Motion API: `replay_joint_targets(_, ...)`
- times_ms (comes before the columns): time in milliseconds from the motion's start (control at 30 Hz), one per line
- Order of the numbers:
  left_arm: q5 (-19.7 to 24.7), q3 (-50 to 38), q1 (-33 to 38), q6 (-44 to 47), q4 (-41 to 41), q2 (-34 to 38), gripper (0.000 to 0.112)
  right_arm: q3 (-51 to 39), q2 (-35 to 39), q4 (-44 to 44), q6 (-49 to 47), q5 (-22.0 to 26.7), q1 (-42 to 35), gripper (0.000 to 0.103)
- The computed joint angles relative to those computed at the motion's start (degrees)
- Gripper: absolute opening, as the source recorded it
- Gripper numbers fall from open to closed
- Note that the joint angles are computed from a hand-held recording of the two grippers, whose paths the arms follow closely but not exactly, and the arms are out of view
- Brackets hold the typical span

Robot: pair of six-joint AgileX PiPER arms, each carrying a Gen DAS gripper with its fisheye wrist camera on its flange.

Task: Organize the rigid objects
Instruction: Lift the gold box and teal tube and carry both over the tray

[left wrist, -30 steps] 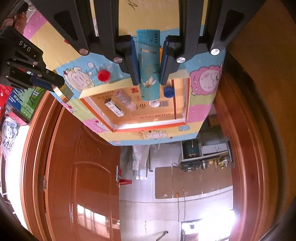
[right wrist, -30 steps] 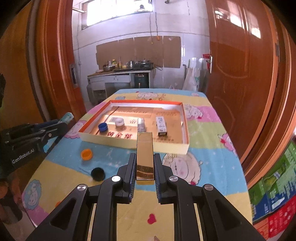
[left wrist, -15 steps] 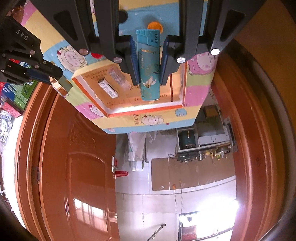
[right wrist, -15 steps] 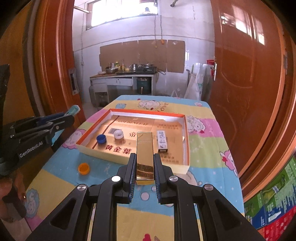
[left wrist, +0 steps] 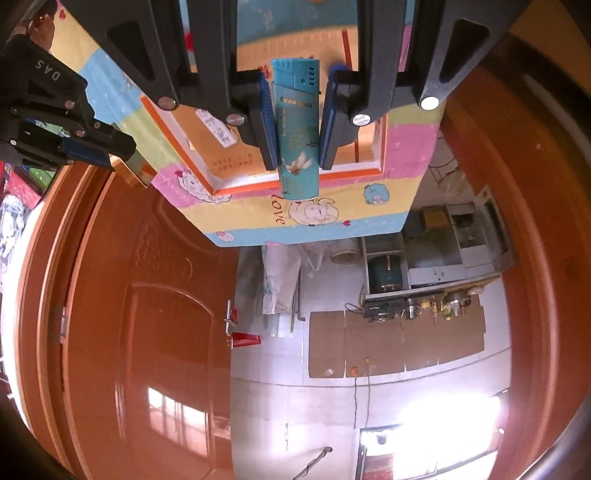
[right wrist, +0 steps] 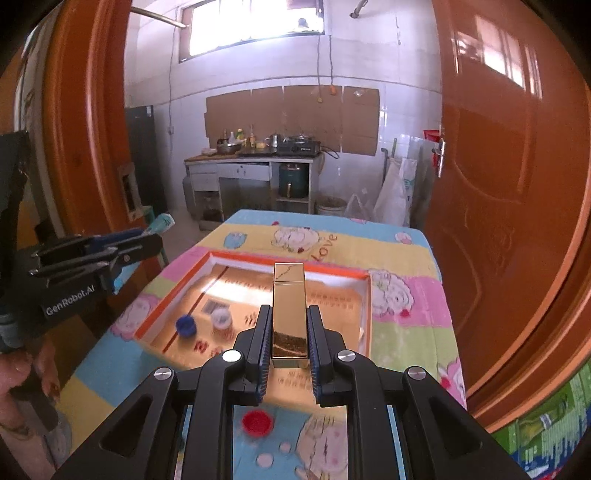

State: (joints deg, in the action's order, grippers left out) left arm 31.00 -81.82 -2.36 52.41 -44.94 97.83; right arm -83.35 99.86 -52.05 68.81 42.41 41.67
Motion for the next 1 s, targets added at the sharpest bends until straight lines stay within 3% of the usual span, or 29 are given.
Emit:
replay_joint_targets(300,4.7,-18.8,-2.1,-15.9,11.0,13.5,0.023,-14.6,9.2,13.4,-14.6,-2.3,-8.1,0.018)
replay_joint_targets(600,9.5,-35.1,-3.4,-26.6,20.2,25.9,0.023,-37.2,24.1,26.1,-26.4,3.9,-13.3,0.018)
replay_joint_targets(767,14.1,-43.8,-2.1,-27.9,19.9,33.0,0.023,-51.5,34.0,32.1,-31.8,9.0,-15.1,0.018)
replay_joint_targets(1000,20.6,-54.5,-1.6,-31.2,23.8,40.4,0.023,-57.6,40.0,34.8,-35.0,10.2,-15.6,0.018)
